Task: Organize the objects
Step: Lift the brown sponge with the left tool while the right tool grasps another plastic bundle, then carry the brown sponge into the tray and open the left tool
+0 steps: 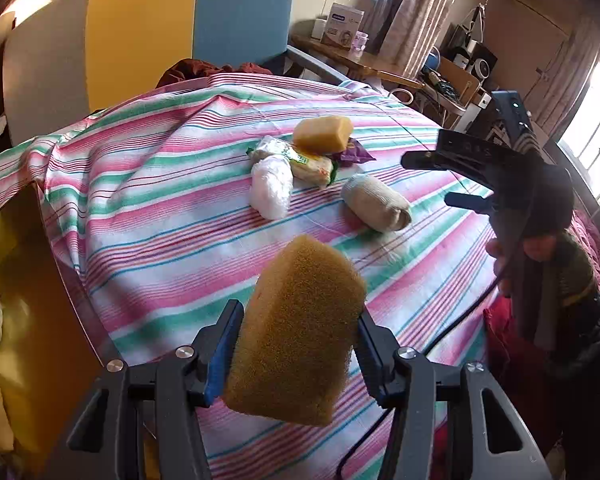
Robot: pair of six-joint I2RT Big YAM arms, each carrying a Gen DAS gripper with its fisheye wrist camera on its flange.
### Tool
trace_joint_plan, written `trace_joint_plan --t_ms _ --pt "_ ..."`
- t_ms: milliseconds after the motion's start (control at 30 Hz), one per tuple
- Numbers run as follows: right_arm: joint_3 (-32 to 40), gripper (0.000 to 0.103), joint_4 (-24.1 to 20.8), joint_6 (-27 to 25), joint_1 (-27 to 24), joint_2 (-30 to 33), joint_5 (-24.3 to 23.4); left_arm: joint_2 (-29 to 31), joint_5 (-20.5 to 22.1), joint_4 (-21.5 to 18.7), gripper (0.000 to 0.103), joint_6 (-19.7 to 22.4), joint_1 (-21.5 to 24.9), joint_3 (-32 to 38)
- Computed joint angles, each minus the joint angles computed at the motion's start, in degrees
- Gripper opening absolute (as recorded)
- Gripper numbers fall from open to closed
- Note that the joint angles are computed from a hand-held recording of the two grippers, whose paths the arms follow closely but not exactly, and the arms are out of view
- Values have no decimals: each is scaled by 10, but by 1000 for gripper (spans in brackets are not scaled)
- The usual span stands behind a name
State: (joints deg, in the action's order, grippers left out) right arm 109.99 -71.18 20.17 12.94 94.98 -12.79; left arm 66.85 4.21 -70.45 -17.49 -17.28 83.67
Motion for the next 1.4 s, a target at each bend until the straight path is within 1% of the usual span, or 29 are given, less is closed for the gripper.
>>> trace_joint_plan --t_ms 200,433,533,600,667,733,800,867,933,1033,1100,1133,1167,1200,1233,1267,1300,1400 --pt "8 103 -10 -42 18 7 33 -33 16 -1 54 -13 -7 -22" --pt "7 103 -7 -50 19 9 40 -61 27 3 54 -19 3 -30" --pt "-1 103 10 -59 23 1 28 -72 31 4 54 -20 8 -31" --pt "-6 103 24 -79 29 -6 14 -79 34 3 54 -19 13 -31" --pt "-6 103 27 -101 41 -8 8 -86 40 1 54 -20 20 -30" --pt "-7 102 29 -117 52 -11 -7 -92 42 0 54 -16 28 -29" --pt "-4 101 31 -123 63 -12 -18 -97 46 -2 54 -17 36 -28" --pt "7 96 27 -116 74 -6 -34 -101 49 -2 54 -19 45 -28" --pt "24 91 19 -112 92 8 -35 -105 52 -2 54 -20 55 -30" --pt "63 88 -8 -107 117 45 -24 -114 54 -6 54 -22 69 -35" --pt "99 82 -34 -100 132 80 -7 -122 55 -11 54 -23 81 -39" --pt "116 75 -47 -99 136 97 0 -126 57 -13 54 -23 88 -41" --pt "133 70 -60 -98 142 114 8 -130 58 -14 54 -23 95 -44" --pt "144 55 -69 -96 145 127 17 -134 57 -16 54 -23 101 -46" --pt "152 35 -75 -93 147 136 28 -139 57 -18 54 -23 111 -48" --pt "154 35 -78 -90 148 140 34 -144 57 -20 54 -24 120 -51" --pt "148 34 -75 -93 147 137 29 -148 59 -23 54 -23 130 -53" --pt "128 34 -86 -140 153 119 28 -157 60 -28 54 -19 166 -62"
